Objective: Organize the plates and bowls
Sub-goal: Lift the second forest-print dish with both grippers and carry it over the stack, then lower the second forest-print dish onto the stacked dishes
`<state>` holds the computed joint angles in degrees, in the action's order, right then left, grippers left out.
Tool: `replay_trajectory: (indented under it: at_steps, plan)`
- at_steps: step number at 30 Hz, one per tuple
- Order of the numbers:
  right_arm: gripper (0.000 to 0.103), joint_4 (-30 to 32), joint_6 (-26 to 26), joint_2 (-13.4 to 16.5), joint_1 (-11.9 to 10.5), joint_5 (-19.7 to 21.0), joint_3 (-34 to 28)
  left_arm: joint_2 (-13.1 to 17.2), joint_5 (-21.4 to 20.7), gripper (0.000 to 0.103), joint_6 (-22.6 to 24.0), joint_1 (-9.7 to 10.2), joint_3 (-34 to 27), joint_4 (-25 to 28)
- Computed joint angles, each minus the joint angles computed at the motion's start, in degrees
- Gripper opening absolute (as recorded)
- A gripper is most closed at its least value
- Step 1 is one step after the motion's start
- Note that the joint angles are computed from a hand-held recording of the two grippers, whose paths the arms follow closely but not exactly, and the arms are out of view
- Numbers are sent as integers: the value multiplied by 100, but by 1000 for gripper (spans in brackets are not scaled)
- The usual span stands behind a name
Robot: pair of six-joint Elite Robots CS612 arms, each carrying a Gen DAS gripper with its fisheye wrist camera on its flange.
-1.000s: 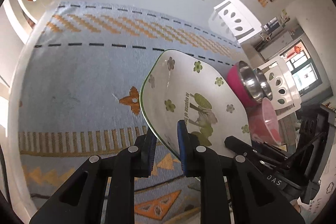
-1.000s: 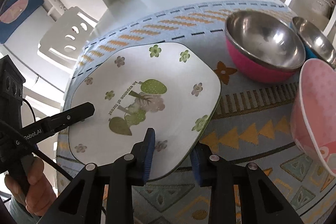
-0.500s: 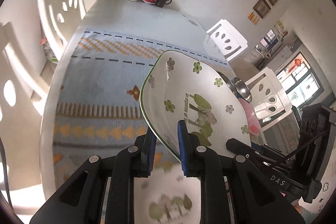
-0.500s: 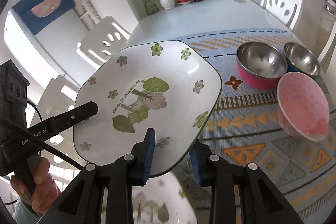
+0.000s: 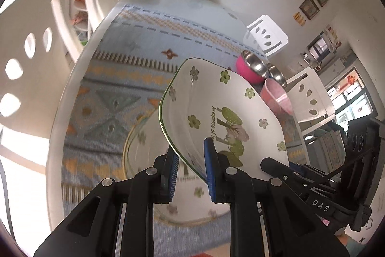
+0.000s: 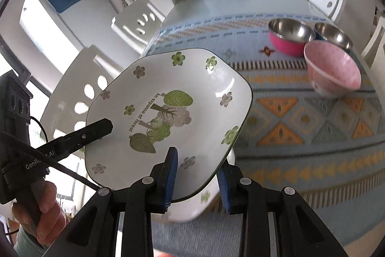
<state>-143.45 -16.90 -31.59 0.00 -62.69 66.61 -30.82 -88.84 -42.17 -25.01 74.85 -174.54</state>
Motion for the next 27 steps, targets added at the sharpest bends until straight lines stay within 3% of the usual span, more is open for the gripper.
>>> replay_trajectory:
  at_steps: [9,17,27]
  plan:
    - [31,160,-146,-156,0,-46,367,-88,13,17,-169,-64,350,61]
    - [31,534,-116,-67,20,-193,307,-1,-50,18,-169,-76,316,376]
    - [31,483,-81,-40,67,-366,274,68,-106,18,-136,-31,241,451]
